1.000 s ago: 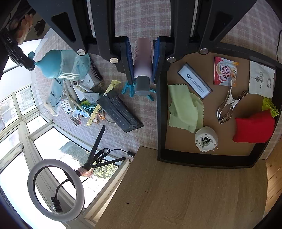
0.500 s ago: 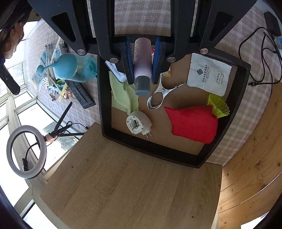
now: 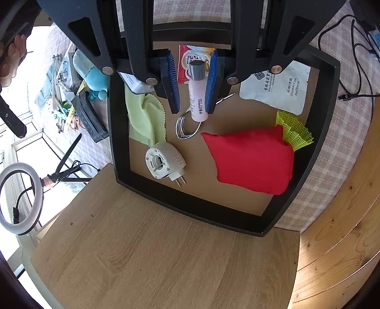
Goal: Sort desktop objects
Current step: 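Carry the lotion bottle into the tray and release it with the left gripper, then grasp the blue baby bottle body with the left gripper while the right holds its nipple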
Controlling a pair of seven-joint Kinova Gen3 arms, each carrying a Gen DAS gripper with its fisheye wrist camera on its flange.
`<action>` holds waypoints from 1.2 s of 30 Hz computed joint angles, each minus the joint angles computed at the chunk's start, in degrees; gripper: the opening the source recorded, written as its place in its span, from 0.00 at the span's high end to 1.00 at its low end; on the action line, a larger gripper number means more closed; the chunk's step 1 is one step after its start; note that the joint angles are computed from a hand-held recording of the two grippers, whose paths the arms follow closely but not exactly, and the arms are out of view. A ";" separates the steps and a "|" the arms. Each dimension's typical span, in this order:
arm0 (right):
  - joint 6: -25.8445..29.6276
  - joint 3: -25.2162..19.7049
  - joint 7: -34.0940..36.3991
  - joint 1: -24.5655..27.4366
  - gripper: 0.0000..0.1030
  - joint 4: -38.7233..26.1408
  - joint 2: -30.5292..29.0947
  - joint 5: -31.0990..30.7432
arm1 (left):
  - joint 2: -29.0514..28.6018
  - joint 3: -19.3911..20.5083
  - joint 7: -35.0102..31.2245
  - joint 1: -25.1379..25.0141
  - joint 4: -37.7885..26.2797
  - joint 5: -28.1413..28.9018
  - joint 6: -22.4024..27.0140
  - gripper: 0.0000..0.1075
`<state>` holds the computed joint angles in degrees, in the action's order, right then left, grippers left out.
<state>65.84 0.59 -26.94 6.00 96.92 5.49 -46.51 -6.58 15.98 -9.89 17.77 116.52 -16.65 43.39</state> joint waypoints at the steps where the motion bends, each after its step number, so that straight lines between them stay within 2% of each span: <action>1: -0.18 0.15 0.02 0.11 1.00 0.13 0.07 0.27 | 0.10 0.16 0.49 -0.07 -0.24 -0.25 0.34 0.57; 4: -1.31 0.58 0.18 0.60 0.96 0.79 -0.12 0.90 | -0.07 0.68 1.71 0.15 -0.48 -1.27 0.67 0.57; 8: -2.36 1.43 1.34 1.72 0.80 2.08 -0.68 2.03 | -0.30 2.09 3.88 0.94 -1.22 -2.85 1.73 0.57; 13: -1.51 3.39 4.60 4.31 0.72 3.59 -1.29 3.17 | -0.24 4.08 6.62 2.87 -2.82 -4.46 2.10 0.57; 18: 2.65 3.67 8.46 6.40 0.72 2.42 0.95 6.29 | 0.89 6.19 9.21 5.92 -5.84 -6.54 3.99 0.58; 22: -0.43 0.94 10.43 3.13 0.72 4.18 1.60 13.12 | 2.15 7.57 12.87 9.28 -7.55 -8.46 5.67 0.58; 27: -6.00 -2.28 7.64 -3.36 0.72 5.47 3.76 22.09 | 4.63 9.14 19.98 14.86 -9.06 -11.66 7.99 0.58; 36: -4.98 -5.74 2.26 -10.38 0.72 -0.54 12.31 32.05 | 10.46 7.66 35.51 25.92 -10.45 -17.09 9.83 0.58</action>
